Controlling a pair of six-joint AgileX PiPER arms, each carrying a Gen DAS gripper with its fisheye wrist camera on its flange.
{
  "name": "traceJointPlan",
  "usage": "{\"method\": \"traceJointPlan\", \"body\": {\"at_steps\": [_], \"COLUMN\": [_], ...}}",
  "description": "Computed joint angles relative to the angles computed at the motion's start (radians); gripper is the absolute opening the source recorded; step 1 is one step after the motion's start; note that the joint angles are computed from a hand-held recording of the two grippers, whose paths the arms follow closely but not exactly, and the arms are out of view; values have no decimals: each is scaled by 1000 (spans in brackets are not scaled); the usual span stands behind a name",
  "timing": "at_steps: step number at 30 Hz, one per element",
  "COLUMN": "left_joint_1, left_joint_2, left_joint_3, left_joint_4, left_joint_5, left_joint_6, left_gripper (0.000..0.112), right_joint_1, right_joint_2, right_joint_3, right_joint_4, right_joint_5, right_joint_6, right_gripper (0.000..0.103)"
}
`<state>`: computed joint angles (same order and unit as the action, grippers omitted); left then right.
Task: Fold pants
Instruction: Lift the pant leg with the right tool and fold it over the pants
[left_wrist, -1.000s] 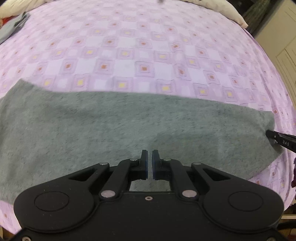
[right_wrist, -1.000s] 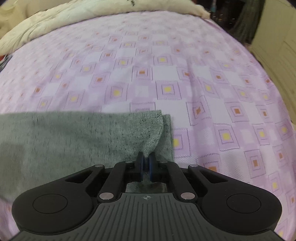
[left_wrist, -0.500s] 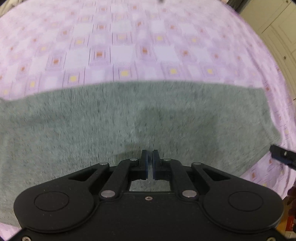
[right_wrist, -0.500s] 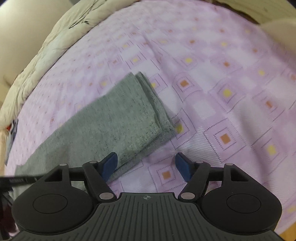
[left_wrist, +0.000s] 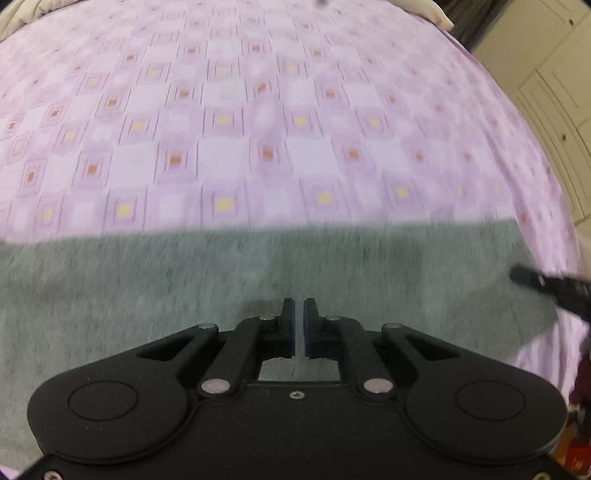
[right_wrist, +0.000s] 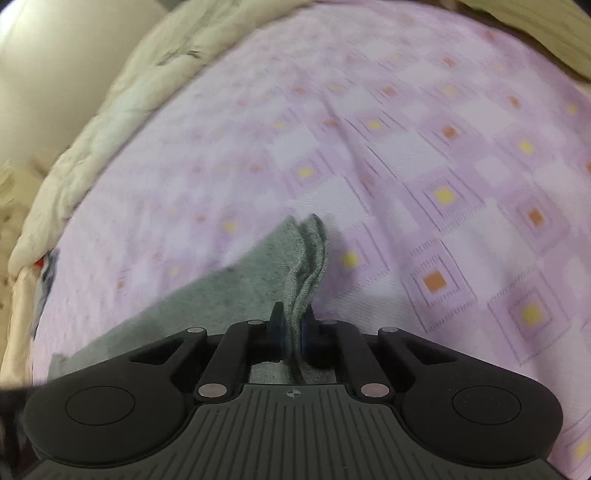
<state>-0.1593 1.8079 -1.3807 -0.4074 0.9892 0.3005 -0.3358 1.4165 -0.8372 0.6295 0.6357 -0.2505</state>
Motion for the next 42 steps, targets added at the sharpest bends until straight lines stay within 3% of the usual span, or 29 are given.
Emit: {"method": "traceJointPlan", "body": {"at_steps": [7,12,17,22,26,29,36,42], "left_joint_1": [-57,-59,-27,-5,-16,-15,163,409], "left_joint_2": [180,203,18,-126,-158,-179,-177,-163], "left_joint_3": [-199,-276,-89,131,258,294,215,173], "left_joint_4": [76,115,82,74,70,48,-46,-103], "left_joint_5": [-6,19,-35,6,25,-8,53,119], "left_joint_6": [-176,-221,-160,-102,-46,-11,189,412], "left_gripper": [10,11,11,11,11,10,11,11], "right_joint_1": [26,39,52,71,103,143,349,695], "right_joint_2": [-77,-60,-63,-61,-58,-65,-116,-76], "right_joint_3": [-66,-118,-131,-145,-165,-180,-246,-422], "right_joint_4": [-81,-89,-94,-105,-147,-208,-480,-810], "right_joint_5": [79,99,105,107,106,105,112,196], "right_joint_6": [48,64,85,124,166,228,561,984], "right_gripper": [8,8,8,8,8,8,8,8]}}
